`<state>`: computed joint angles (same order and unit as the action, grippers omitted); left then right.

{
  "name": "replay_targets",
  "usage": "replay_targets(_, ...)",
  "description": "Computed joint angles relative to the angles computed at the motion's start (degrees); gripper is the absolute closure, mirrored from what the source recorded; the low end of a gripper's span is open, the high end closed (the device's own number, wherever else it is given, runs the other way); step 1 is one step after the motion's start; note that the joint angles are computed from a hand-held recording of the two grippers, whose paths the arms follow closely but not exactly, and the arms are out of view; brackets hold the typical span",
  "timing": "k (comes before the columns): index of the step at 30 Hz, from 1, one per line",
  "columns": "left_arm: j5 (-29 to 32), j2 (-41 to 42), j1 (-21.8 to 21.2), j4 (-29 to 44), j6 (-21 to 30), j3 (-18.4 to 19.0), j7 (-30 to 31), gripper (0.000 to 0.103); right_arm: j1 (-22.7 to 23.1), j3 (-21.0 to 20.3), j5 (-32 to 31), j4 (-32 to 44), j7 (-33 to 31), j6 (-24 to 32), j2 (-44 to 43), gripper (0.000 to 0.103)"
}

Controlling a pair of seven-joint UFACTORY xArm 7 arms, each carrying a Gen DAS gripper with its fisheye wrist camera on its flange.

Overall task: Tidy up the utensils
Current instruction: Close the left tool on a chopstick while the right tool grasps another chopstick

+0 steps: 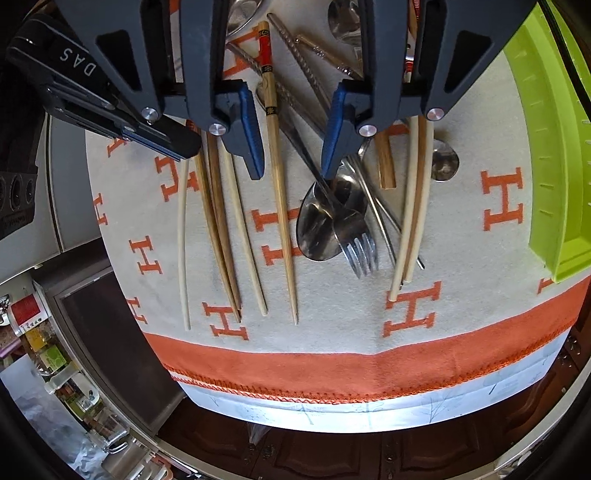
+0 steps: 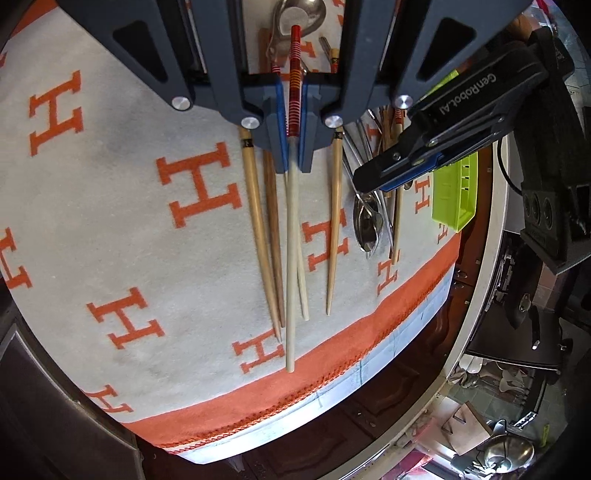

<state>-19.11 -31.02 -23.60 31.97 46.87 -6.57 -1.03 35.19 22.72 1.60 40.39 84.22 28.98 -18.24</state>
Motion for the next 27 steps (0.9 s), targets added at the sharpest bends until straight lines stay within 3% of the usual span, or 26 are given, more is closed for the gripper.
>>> replay_targets(3,1.1,2.4,0.2,0.9,-0.5,-1.4,-1.7,0.085,0.4,-0.1,1.0,-1.6,0.5,-0.7,-1.3,0.097)
replay_targets(7,4.3,3.1,0.4,1.3,-2.1,-2.9,-3.9,0.086,0.6,0.1,1.4,-2.2,0.9,-1.4,-1.6,0.097)
replay_targets(27,-0.9,3.7,-0.5,3.0,-0.2,-0.8,-4.6,0.086,1.4,-0.1,3.7,-4.2,0.7,-2.1,-3.7,0.097)
